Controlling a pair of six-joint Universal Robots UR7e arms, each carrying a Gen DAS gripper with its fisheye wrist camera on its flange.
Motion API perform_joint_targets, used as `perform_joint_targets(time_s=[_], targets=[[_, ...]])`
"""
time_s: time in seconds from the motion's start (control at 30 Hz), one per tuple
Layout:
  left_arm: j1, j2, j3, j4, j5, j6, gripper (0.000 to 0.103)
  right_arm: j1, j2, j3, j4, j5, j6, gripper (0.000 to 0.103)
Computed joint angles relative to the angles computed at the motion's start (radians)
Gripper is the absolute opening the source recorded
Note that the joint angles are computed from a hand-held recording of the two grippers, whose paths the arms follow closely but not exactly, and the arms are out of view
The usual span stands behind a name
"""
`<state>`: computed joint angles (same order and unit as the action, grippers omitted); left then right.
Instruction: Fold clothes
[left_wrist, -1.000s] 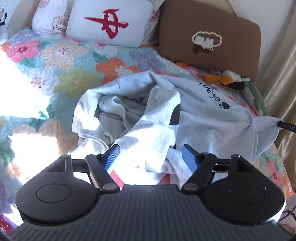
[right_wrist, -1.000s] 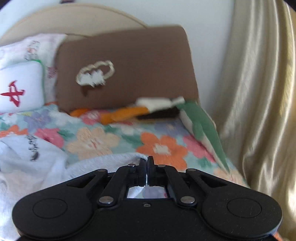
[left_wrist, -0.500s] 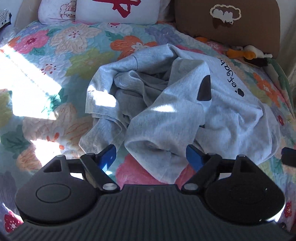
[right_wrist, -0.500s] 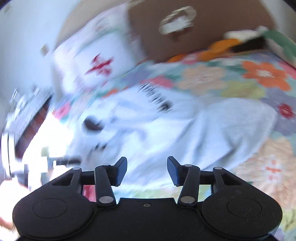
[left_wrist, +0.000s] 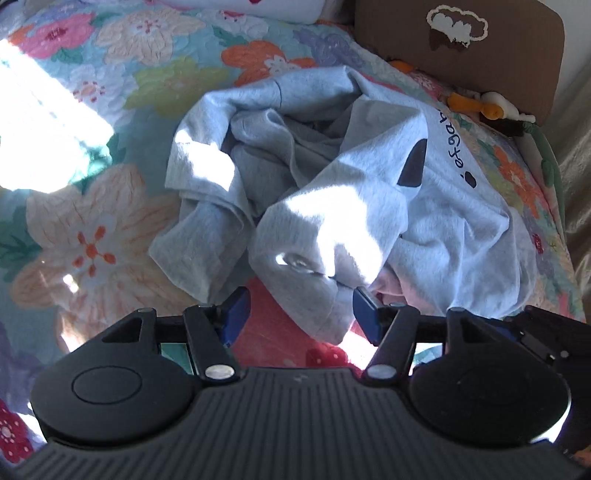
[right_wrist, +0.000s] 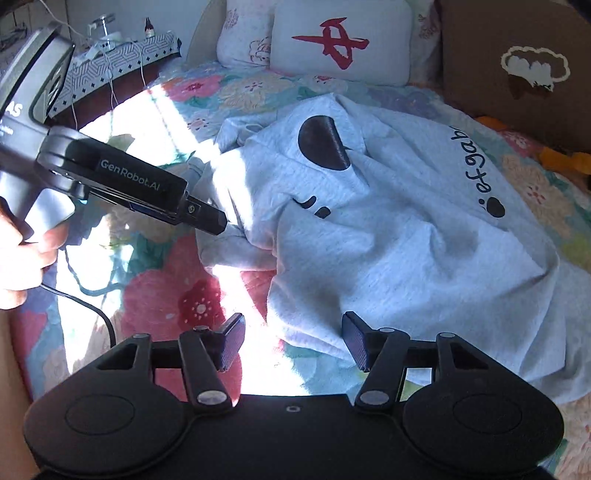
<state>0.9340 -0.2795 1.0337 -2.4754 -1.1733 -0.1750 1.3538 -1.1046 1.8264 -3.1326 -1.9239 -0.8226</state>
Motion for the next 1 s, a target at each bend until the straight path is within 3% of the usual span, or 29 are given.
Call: perform_joint_targets(time_s=[0.07,0.1,0.13,0.17,0.33,0.47,0.53,0.73,0.8,0.9,0.97,1.0], targets=[[0.009,0.012,-0.018,0.02,-0.012,-0.044,0.066,0.006,0.038,-0.009,-0.06,-0.044,-0.064,0.063],[0.014,0.015,-0.024,0.023,-0.016,-0.07,0.066,0.006,0.046,-0.006,-0.095,-0.049,-0.097,0.051],[0.019,0.019,-0.029,0.025,-0.02,-0.096,0.066,0.004,0.051,-0.001,-0.134,-0.046,-0.13,0.015],[0.023,0.019,-0.03,0.021,-0.018,-0.117,0.066,0.003,0.043,0.004,-0.16,-0.036,-0.138,0.007],[0.019,0.0,0.017,-0.099,-0.015,-0.096,0.066,-0.006,-0.025,0.017,-0.286,0.018,-0.1,0.006],[0.031,0.0,0.021,-0.178,-0.147,-0.064,0.068,-0.025,-0.066,-0.007,-0.337,0.019,-0.061,0.006],[0.033,0.011,0.003,-0.183,-0.19,-0.039,0.069,-0.042,-0.08,-0.024,-0.32,0.018,0.004,0.006],[0.012,0.059,-0.032,-0.171,-0.2,0.035,0.082,-0.082,-0.085,-0.038,-0.291,0.043,0.136,0.006],[0.012,0.089,-0.072,-0.142,-0.225,0.024,0.094,-0.087,-0.081,-0.033,-0.294,0.045,0.157,0.006],[0.018,0.146,-0.156,-0.111,-0.256,0.002,0.095,-0.091,-0.086,-0.009,-0.307,0.049,0.158,0.006],[0.018,0.16,-0.158,-0.139,-0.251,0.01,0.088,-0.093,-0.094,0.006,-0.304,0.057,0.158,0.007],[0.016,0.163,-0.153,-0.152,-0.244,0.029,0.054,-0.095,-0.099,0.015,-0.299,0.06,0.159,0.007]])
